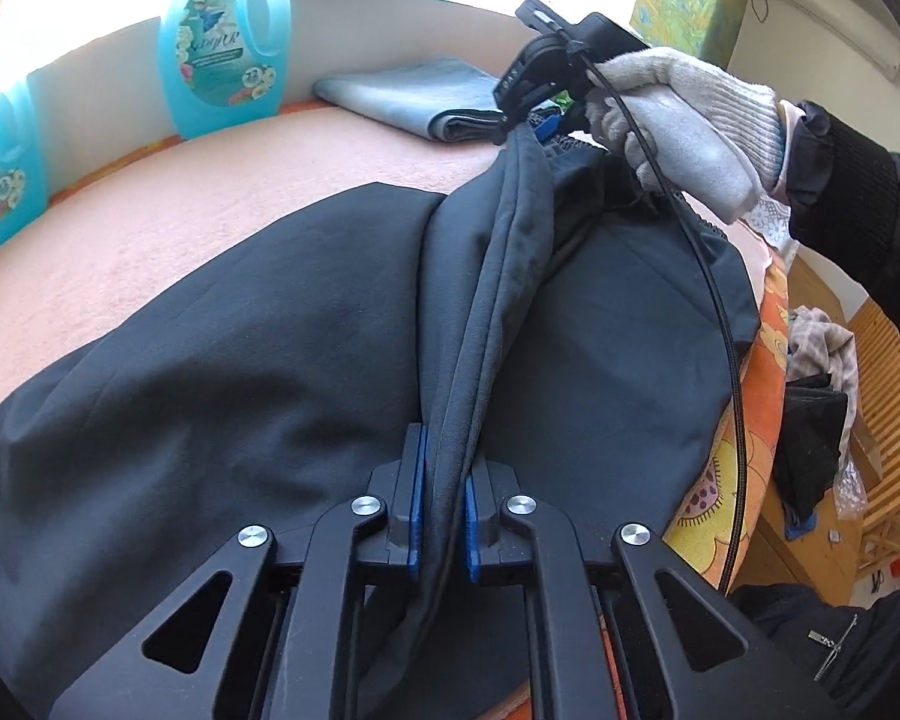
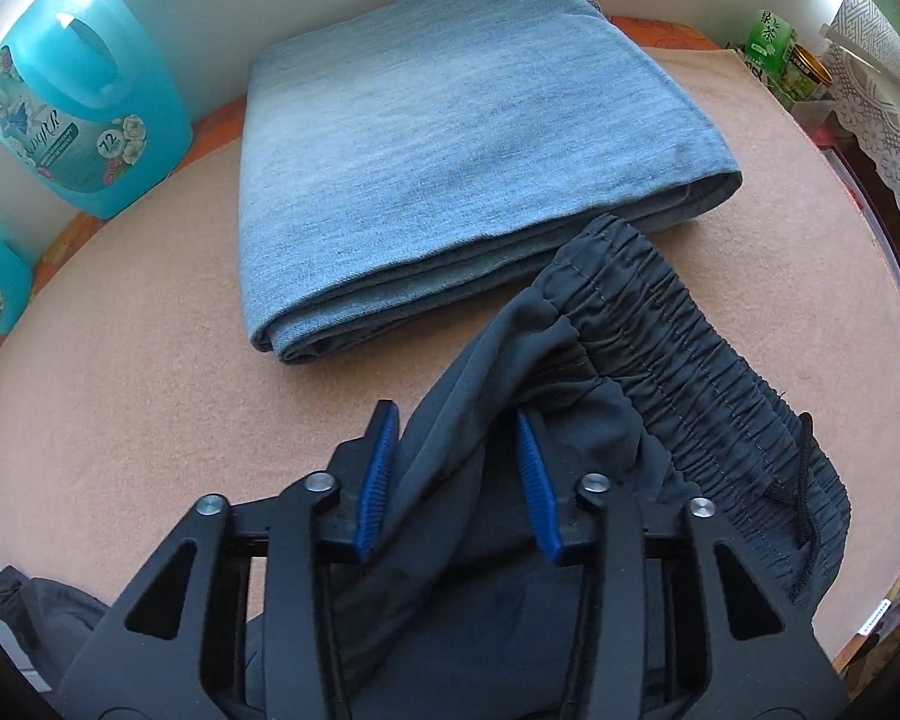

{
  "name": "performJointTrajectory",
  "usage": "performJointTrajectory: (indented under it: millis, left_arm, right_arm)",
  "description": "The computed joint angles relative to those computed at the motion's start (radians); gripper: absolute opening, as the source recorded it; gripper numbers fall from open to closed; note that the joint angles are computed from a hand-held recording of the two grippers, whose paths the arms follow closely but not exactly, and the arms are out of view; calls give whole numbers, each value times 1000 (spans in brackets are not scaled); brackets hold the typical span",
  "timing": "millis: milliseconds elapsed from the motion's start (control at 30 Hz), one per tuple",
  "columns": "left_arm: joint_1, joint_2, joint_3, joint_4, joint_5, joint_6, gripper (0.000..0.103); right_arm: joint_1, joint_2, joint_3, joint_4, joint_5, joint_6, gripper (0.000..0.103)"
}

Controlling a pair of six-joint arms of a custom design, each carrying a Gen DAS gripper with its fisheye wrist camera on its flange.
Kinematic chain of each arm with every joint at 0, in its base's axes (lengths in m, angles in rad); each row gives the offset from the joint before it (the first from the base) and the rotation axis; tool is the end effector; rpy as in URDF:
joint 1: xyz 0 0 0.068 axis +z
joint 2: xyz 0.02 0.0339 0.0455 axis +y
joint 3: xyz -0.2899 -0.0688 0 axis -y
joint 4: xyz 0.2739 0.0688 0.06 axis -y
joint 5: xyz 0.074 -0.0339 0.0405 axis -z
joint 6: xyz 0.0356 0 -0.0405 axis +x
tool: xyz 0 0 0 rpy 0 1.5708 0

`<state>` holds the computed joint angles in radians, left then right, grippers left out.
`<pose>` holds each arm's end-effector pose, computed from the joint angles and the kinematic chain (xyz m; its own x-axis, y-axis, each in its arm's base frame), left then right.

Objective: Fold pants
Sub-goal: 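Grasp the second black pants with the right gripper and lift it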

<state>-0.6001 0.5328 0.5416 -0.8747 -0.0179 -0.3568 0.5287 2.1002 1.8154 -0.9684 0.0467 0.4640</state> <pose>0.0950 -0.0642 0.2397 -0.7829 0.1126 -0.6119 0.3005 0.9296 -0.2135 0.4156 0.2409 0.2403 -0.9534 -0.0392 -0.2991 -0.0722 0.9924 0.1001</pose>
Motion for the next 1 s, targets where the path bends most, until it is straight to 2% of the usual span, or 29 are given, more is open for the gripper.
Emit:
performJointTrajectory:
  millis: [33,100,367,500,667,767,933,1000]
  left_arm:
    - [42,-6,-5,5,36,15,6]
    - [97,-19,-11,10,83,33,5]
    - [198,-129,28,-51,150,90,4]
    - [302,-163,46,-89,243,163,4]
    - [196,-171,52,-103,193,140,4]
    - [57,-173,45,-113,112,90,4]
    - [-188,-168,35,-141,-49,-29,4]
    - [-225,-162,36,-149,-81,-48,4]
  right_arm:
    - [-4,-24,-29,21,-9,-8,15]
    - [-12,-81,-92,69,-15,-11,9]
    - [-74,-457,-402,245,-114,42,5]
    - [-89,-688,-581,293,-111,68,5]
    - [-90,-924,-809,335,-102,128,5]
    - [-78,-1054,-945,357,-50,163,5]
    - [-128,-1260,-1165,401,-91,265,4]
    - [-143,-1312,-1235,420,-118,292,4]
